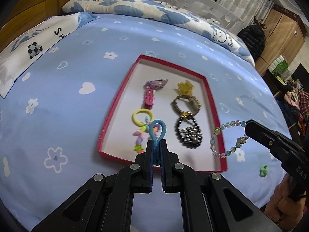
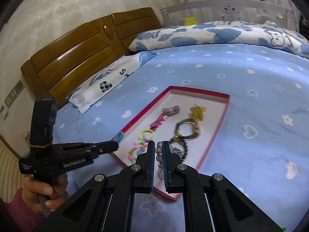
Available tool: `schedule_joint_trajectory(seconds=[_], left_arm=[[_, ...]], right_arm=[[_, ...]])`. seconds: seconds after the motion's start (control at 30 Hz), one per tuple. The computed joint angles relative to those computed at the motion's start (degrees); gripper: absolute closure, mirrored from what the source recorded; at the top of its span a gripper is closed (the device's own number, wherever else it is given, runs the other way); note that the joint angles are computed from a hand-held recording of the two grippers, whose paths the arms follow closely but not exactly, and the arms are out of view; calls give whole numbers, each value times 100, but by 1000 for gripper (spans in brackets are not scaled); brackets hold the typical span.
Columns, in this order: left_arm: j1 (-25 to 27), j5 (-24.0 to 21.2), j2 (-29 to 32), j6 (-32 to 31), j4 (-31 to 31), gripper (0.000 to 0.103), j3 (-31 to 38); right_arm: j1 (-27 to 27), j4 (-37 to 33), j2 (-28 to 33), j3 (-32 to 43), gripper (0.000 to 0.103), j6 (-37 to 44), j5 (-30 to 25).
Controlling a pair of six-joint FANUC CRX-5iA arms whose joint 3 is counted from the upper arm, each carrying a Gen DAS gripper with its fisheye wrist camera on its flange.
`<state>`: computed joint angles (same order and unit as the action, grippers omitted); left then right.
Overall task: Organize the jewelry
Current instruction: 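Carry the blue hair tie and pastel bracelet into the red tray and open both tools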
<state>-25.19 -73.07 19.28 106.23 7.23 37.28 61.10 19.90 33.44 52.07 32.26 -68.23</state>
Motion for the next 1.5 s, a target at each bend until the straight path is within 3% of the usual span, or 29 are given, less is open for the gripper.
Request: schedule_joint_trajectory(seconds=[0.27,0.67,1.13,1.5], left_arm=[[-20,-429,472,-2,-253,99,604],[-50,-664,853,19,-304,98,927],[-80,-717,898,14,-353,94,968],[-108,-740,926,-4,-369,85,1020]], right_arm=[[-121,-405,589,829,96,336,-209],[-229,-640,321,62,96,100,-310],[-261,-762,450,245,96,167,-604],[-299,-807,215,-173,90,-43,-241]])
